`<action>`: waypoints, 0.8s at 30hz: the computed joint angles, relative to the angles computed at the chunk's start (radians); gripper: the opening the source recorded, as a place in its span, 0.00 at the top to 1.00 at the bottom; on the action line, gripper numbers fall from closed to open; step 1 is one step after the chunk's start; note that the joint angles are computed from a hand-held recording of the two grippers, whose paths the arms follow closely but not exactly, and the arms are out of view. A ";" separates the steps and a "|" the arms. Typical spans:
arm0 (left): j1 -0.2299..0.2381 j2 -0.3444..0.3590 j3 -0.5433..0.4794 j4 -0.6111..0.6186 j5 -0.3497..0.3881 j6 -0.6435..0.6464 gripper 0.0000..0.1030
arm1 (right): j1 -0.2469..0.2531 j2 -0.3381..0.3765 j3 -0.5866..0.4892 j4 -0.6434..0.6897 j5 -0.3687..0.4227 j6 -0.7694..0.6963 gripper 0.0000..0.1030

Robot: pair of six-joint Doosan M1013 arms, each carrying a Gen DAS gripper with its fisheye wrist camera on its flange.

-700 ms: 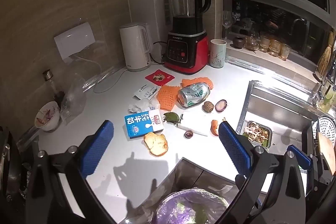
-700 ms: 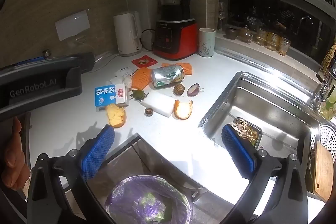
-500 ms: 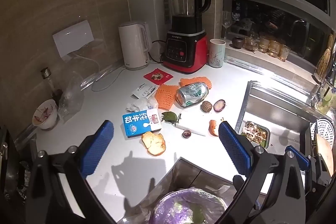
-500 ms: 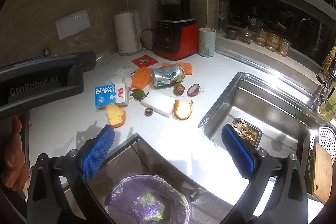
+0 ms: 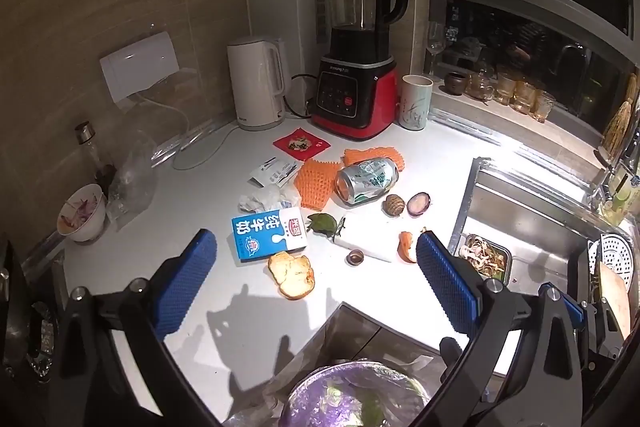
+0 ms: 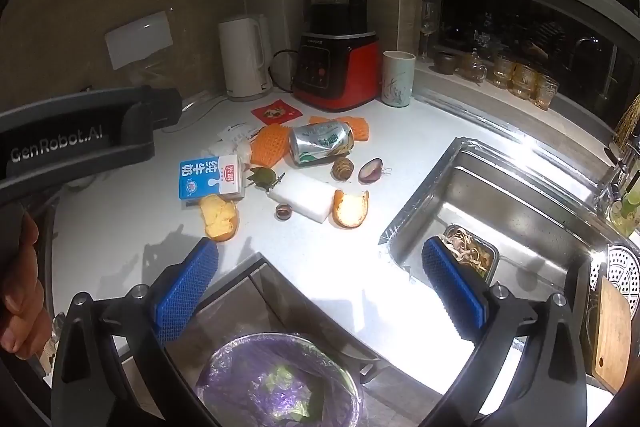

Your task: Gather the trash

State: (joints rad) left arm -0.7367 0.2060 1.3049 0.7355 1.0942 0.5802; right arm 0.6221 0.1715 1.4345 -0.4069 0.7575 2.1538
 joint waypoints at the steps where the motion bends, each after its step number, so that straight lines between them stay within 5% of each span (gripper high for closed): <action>1: -0.002 0.001 -0.001 0.002 0.003 -0.002 0.07 | 0.000 0.001 -0.001 0.002 0.001 -0.002 0.02; 24: 0.013 0.018 -0.016 -0.005 -0.001 0.020 0.07 | -0.001 0.017 -0.016 0.009 0.004 -0.008 0.02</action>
State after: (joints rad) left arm -0.7237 0.2241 1.2886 0.7305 1.0930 0.5999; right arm 0.6211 0.1880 1.4189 -0.3980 0.7614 2.1460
